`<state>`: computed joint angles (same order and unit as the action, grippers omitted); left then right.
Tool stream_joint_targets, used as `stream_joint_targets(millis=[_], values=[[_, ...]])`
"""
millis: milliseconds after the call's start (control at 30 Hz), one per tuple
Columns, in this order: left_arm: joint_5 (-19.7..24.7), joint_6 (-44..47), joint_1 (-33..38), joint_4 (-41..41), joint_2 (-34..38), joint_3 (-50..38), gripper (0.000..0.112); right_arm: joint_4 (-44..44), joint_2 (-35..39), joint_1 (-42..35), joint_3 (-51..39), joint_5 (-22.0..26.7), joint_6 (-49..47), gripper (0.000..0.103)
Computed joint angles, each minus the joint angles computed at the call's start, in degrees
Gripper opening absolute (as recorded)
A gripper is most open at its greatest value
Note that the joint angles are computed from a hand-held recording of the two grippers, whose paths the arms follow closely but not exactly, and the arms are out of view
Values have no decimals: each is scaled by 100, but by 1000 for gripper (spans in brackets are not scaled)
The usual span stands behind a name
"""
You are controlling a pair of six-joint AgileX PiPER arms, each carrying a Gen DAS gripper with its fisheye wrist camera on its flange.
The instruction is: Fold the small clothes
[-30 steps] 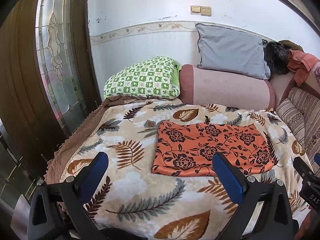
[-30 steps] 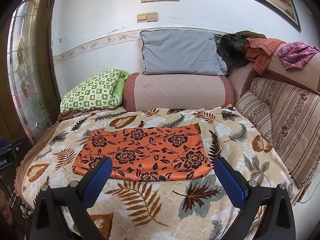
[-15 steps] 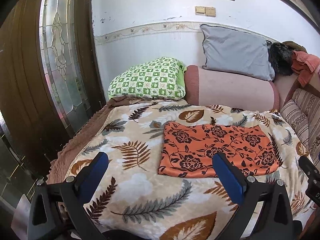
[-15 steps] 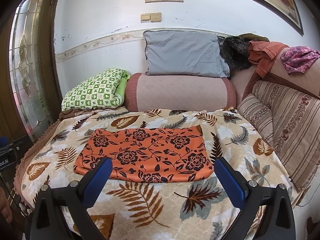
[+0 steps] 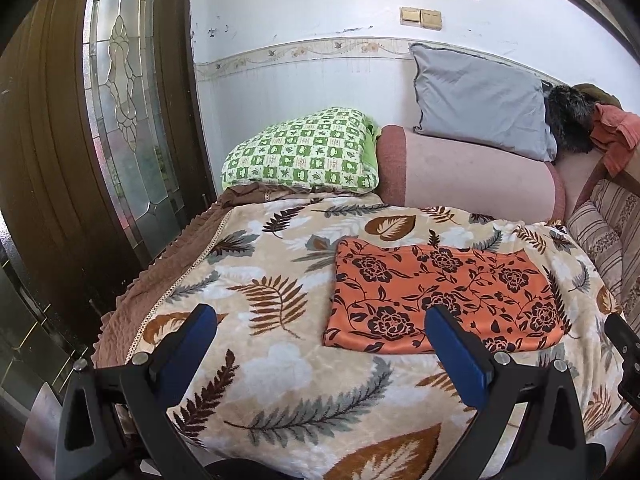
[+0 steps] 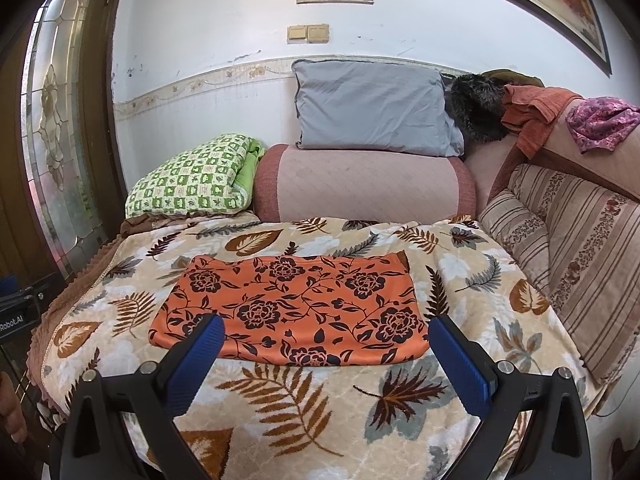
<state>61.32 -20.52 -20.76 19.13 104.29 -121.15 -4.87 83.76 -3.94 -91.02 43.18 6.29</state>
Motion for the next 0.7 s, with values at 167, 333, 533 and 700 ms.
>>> stream_joint_targets(millis=[167, 333, 533, 700], values=[[-42, 60, 13, -83, -14, 44, 103, -80, -15, 27, 42, -56, 64, 103], [-36, 102, -5, -131, -14, 50, 103, -131, -16, 27, 55, -77, 115, 103], [0, 136, -26, -188, -20, 14, 103, -236, -62, 22, 61, -81, 212, 103], [-11, 152, -57, -194, -65, 48, 103, -381, -126, 46, 94, -72, 341, 103]])
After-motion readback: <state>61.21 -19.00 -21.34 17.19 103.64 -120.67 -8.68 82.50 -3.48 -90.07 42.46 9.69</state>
